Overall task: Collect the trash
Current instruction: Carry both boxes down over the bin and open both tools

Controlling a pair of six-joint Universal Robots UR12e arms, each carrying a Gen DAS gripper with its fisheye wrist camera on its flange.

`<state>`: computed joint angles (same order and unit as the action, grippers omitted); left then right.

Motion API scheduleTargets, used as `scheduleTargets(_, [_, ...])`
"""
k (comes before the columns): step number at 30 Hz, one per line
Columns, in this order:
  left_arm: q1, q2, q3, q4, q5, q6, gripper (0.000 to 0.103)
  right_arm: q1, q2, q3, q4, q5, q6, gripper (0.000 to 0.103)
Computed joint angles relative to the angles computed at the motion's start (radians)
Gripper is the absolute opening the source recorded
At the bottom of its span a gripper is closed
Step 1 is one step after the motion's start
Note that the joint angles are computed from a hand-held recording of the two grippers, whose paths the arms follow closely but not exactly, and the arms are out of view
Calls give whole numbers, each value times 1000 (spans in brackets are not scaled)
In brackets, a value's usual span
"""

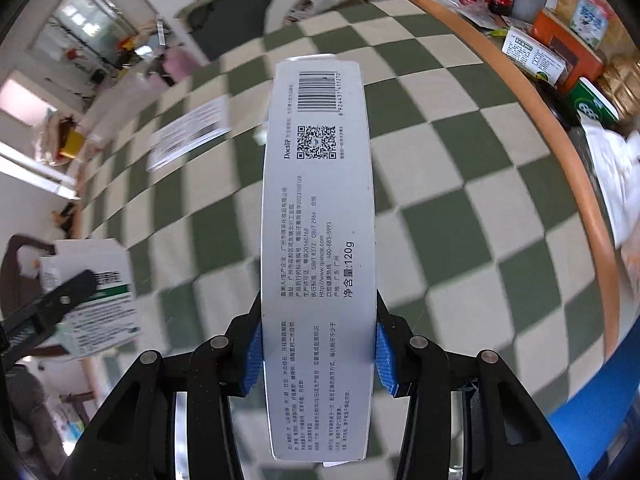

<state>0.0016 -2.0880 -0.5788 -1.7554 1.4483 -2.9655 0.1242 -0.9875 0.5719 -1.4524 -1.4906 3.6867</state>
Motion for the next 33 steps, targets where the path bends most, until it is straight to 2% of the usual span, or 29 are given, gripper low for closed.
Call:
scheduleTargets(1, [18,62,-92,39,-23,18,89,15,-32,43,-28,-6,0,48])
scheduleTargets(3, [42,139,-203,80,-44,47,89,46,-87,115,-74,-8,12,48])
scheduleTargets(6, [100,269,-378,125,-83,98,89,94,-174,222,-119,-23,33,48])
scheduleTargets(11, [203,420,-562,80,-142,193,89,210,-286,363,-139,-39,92,48])
scheduleTargets(14, [254,486,-647,28,-130,258,89,272,-346,450,-130,2,149,48])
scheduleTargets(20, [322,566,-801,-36,-61,274,89,349,-418,613,-99,132,196,48])
scheduleTargets(24, [337,583,-906,-31,-38,243,89,359,-448,734,-117,243,233,48])
scheduleTargets(28, [321,563,-1027,29,0,204,89,351,-449,864,-165,366,229,48])
scheduleTargets(33, [304,506,-1147,127,30,170,91,334,-410,1023,-299,468,243,48])
